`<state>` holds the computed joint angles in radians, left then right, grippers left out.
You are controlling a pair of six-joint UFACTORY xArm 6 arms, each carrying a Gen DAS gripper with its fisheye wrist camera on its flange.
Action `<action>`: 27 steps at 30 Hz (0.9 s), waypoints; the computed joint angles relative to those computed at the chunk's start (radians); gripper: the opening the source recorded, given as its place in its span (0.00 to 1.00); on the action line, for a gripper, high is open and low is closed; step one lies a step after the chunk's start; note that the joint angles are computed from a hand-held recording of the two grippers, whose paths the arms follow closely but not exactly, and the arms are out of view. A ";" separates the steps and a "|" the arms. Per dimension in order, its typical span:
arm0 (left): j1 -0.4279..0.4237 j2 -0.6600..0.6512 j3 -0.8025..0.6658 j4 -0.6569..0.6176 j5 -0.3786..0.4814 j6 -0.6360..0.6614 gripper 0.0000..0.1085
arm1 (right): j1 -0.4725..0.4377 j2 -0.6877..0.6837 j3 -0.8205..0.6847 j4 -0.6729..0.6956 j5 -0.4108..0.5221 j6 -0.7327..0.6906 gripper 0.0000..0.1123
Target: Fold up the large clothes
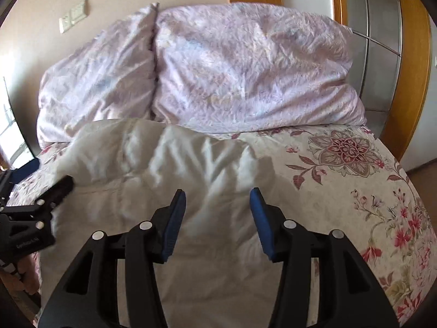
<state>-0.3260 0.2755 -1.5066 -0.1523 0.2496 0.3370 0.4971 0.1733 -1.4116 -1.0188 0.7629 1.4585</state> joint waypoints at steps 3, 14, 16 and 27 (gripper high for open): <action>-0.001 0.035 -0.042 -0.105 0.041 0.071 0.93 | -0.036 0.031 -0.002 0.037 -0.037 -0.016 0.46; -0.020 0.071 -0.041 -0.137 0.022 0.097 0.93 | -0.057 0.039 0.046 -0.051 -0.105 0.064 0.47; -0.020 0.076 -0.043 -0.131 0.024 0.089 0.93 | -0.059 0.042 0.045 -0.048 -0.108 0.060 0.47; -0.012 0.089 -0.070 -0.170 0.067 0.118 0.93 | -0.064 0.064 0.006 0.055 -0.090 -0.044 0.49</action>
<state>-0.3383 0.3650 -1.5762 -0.3224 0.3170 0.4552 0.4336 0.2372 -1.4054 -0.9636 0.6728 1.4148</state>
